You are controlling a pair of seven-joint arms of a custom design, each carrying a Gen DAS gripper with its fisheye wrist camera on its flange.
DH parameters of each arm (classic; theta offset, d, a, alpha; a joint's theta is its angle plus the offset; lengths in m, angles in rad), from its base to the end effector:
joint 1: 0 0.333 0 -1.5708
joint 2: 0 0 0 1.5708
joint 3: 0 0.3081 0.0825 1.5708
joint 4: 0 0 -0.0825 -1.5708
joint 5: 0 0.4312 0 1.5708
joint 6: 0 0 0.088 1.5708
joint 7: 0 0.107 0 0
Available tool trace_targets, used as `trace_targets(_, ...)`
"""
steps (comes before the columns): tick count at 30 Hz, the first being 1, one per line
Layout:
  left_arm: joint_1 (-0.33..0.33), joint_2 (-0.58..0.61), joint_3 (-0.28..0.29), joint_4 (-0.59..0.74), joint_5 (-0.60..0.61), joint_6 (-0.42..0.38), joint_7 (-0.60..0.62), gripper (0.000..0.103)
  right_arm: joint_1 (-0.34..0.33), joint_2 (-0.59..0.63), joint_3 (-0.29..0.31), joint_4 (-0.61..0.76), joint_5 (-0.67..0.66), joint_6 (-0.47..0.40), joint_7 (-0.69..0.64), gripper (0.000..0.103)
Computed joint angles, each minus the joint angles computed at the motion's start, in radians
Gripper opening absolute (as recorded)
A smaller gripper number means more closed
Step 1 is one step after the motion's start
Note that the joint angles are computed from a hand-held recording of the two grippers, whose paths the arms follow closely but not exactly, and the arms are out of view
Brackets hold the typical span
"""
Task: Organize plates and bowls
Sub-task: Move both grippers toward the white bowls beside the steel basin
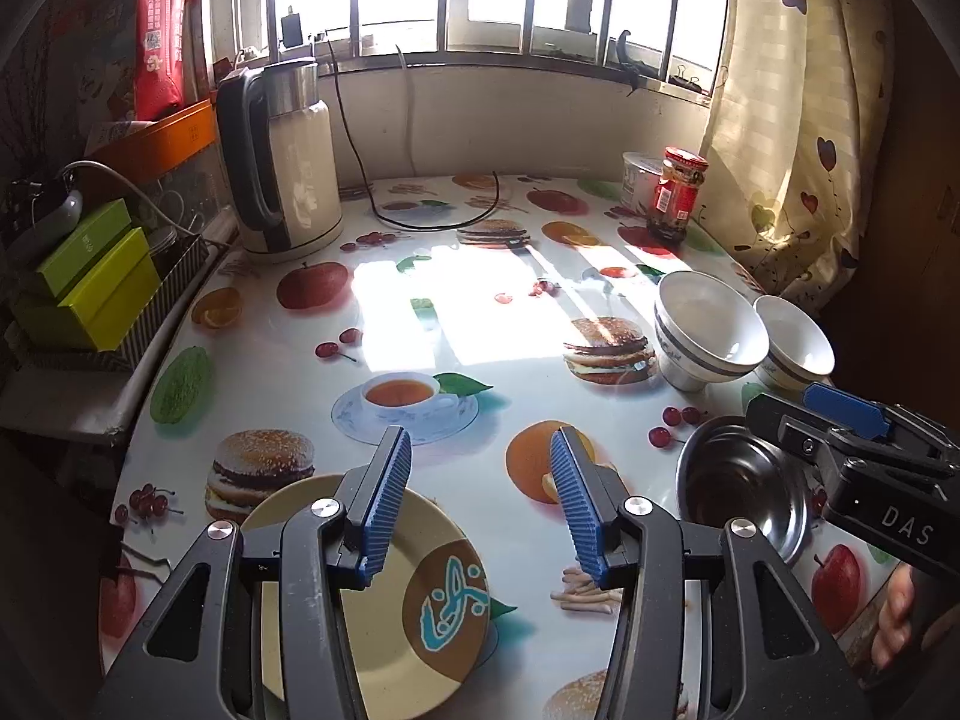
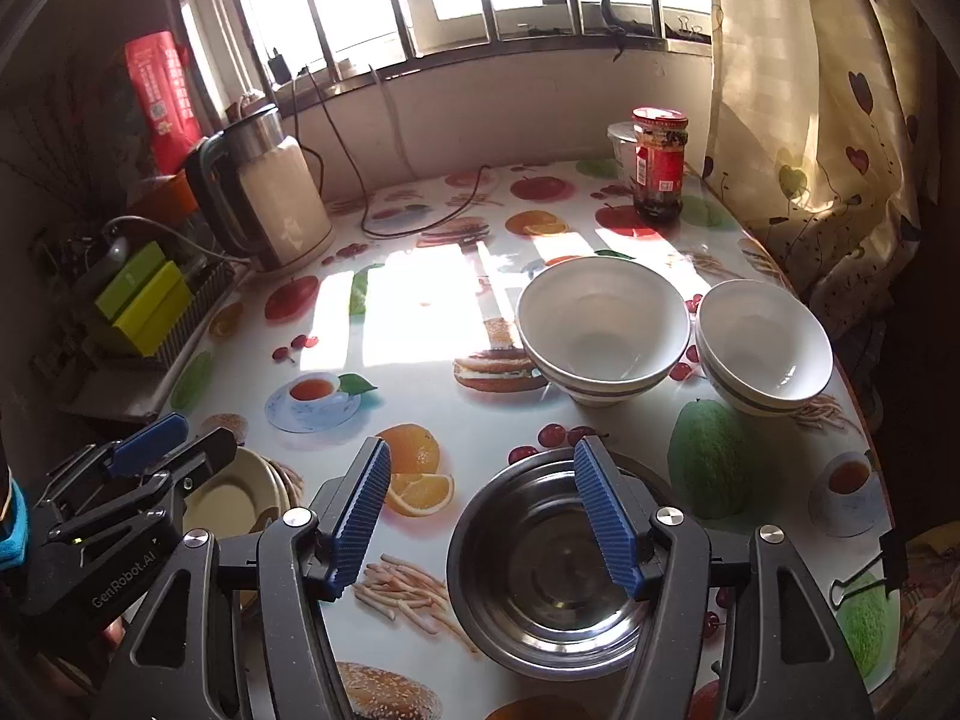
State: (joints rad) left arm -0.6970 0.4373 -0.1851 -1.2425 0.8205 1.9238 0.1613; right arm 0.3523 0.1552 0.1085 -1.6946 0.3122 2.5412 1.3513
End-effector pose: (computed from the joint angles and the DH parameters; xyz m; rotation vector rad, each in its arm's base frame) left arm 0.5419 -0.5303 0.5521 -2.0357 1.4089 -0.6197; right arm 0.6325 0.3046 0.5589 -2.0687 1.2584 -0.2624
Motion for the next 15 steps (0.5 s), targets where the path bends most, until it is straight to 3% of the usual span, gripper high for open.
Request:
trace_targets(7,-0.011,0.095,0.020,0.136,-0.022,0.017,0.073,0.050,-0.014,0.006,-0.017,0.012,-0.024,0.006,0.031,0.064)
trace_targets(9,-0.003,0.106,0.027,0.146,-0.036,0.070,0.081,0.050,-0.023,0.014,-0.022,0.021,-0.025,0.006,0.036,0.064)
trace_targets(13,-0.009,0.176,0.050,0.246,-0.059,0.099,0.129,0.050,-0.036,0.029,-0.035,0.038,-0.045,0.012,0.069,0.064)
trace_targets(15,0.009,0.187,0.049,0.251,-0.101,0.166,0.136,0.050,-0.042,0.041,-0.040,0.050,-0.057,0.014,0.081,0.064)
